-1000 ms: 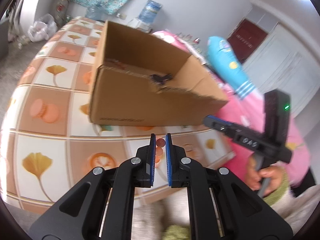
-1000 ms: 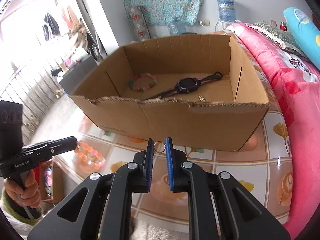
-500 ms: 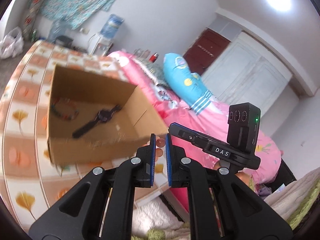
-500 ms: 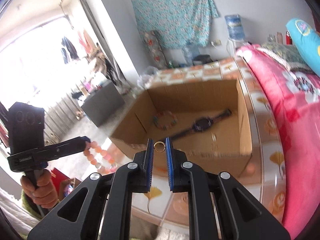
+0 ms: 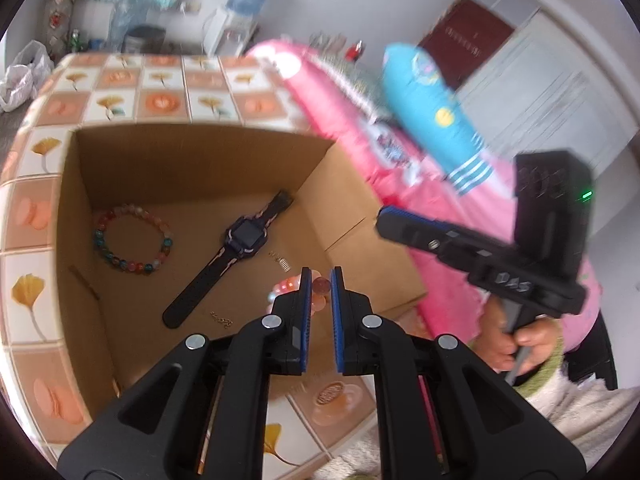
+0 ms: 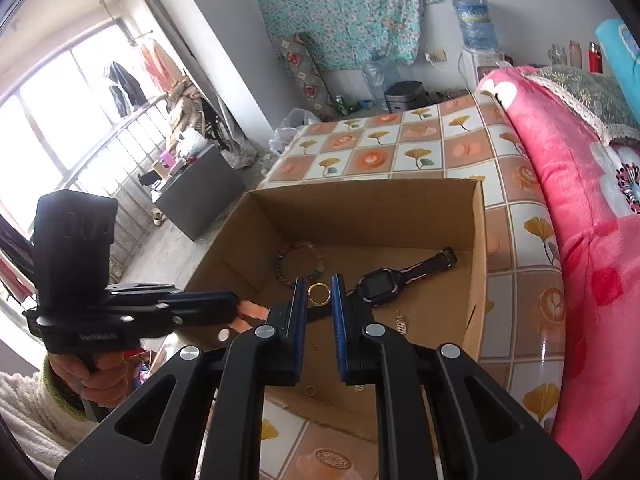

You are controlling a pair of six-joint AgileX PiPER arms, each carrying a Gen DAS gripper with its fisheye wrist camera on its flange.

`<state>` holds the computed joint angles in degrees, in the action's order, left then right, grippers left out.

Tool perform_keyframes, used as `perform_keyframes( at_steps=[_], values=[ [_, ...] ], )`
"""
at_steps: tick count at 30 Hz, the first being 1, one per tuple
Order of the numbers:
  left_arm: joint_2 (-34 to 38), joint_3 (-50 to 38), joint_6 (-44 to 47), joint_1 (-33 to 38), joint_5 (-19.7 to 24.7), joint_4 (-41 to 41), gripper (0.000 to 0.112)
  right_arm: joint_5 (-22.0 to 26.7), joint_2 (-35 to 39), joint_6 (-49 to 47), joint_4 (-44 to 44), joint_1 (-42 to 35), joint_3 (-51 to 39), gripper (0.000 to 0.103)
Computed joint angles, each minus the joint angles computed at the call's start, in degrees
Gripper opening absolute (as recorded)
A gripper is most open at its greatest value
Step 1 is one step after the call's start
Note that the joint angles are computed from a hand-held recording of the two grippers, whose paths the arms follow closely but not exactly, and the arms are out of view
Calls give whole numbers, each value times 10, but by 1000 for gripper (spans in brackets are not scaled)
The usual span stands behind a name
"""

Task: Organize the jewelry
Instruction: 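Carry the bracelet and ring over the box and open both grippers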

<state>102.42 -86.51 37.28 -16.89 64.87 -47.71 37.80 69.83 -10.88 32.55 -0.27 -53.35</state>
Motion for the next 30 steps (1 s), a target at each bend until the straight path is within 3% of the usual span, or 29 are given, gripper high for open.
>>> perform_keyframes(
  at_steps=[5, 8, 10, 12, 16, 25, 30],
  values=[
    [105, -115, -113, -56, 36, 107, 9, 17, 35, -52, 41, -33, -8, 13],
    [128, -136, -138, -72, 45, 140, 10, 29, 52, -68, 47, -43, -16, 13],
    [133, -136, -143, -74, 49, 147, 21, 39, 64, -76, 52, -49, -23, 13],
    [131, -124, -142, -69, 42, 143, 24, 49, 77, -86, 61, -53, -30, 13],
    [86, -65, -111, -46, 8, 127, 26, 81, 115, -89, 62, -51, -59, 13],
    [-53, 68, -25, 24, -59, 87, 48, 162, 237, 10, -54, -4, -172, 13],
    [-107, 124, 10, 53, -86, 70, 53, 178, 269, 45, -92, 11, -195, 13]
  ],
)
